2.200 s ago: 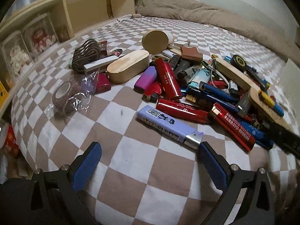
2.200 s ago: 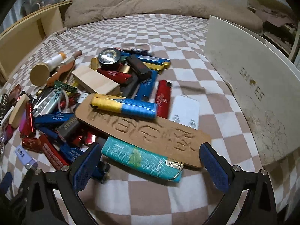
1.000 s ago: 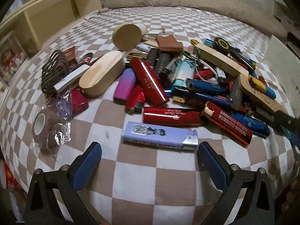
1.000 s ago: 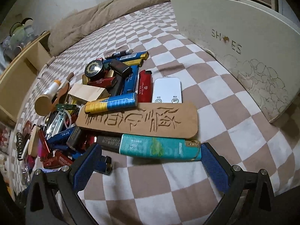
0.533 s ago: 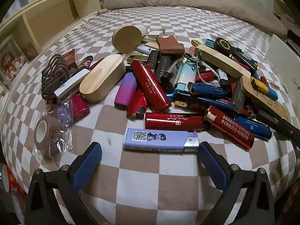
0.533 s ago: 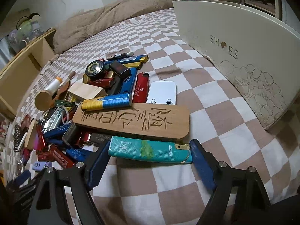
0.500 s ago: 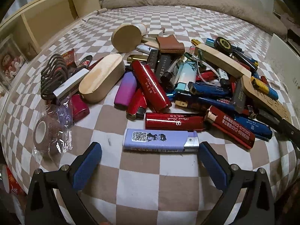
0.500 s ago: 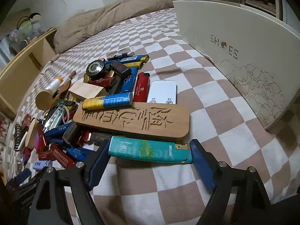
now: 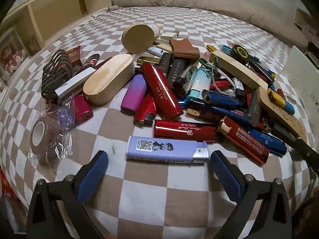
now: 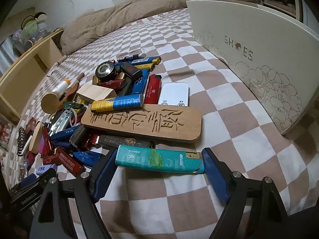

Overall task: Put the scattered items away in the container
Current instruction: 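Close the right tool on the teal lighter while the left tool grasps the lavender lighter, then lift the teal lighter with the right tool while the left tool carries the lavender lighter toward the box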

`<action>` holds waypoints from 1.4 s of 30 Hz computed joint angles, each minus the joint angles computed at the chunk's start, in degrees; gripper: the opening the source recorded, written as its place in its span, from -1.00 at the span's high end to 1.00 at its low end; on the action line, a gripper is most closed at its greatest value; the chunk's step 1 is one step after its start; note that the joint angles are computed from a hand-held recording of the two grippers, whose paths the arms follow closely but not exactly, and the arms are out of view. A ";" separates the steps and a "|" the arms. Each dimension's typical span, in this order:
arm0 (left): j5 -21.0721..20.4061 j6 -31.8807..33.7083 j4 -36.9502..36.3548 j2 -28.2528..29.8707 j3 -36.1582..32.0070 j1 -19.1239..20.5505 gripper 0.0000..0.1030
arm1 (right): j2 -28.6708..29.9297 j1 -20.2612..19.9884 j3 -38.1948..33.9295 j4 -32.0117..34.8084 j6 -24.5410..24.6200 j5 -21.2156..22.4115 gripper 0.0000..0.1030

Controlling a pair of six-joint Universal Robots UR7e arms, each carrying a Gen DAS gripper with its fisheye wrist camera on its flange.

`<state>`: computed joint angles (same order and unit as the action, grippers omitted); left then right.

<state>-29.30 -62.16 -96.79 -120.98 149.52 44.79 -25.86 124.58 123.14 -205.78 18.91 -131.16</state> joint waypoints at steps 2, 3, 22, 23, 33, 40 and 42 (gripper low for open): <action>0.41 -0.84 1.24 -0.25 0.21 -0.94 -0.64 | 0.11 0.11 -0.13 0.15 -0.09 -0.29 -0.63; 0.35 -0.37 0.79 -0.50 0.47 -1.23 -0.55 | 0.16 0.19 -0.18 0.25 -0.16 -0.43 -0.63; -1.35 -9.44 9.90 -5.07 2.15 -7.97 -0.55 | 0.46 2.83 0.34 2.81 -2.39 -2.55 -0.63; -1.52 -9.53 10.00 -5.64 2.25 -8.28 -0.55 | 0.50 2.98 0.35 2.98 -2.55 -2.72 -0.63; -2.63 -11.25 11.92 -11.26 2.42 -12.50 -0.55 | -1.47 3.44 1.68 3.78 -1.61 -0.59 -0.63; -0.69 -9.99 12.39 -12.02 0.47 -14.92 -0.55 | -3.63 5.07 1.28 2.07 -3.64 -0.54 -0.63; 0.17 -8.82 11.26 -11.96 -0.22 -15.24 -0.55 | -4.27 5.64 0.85 1.35 -4.96 -1.33 -0.63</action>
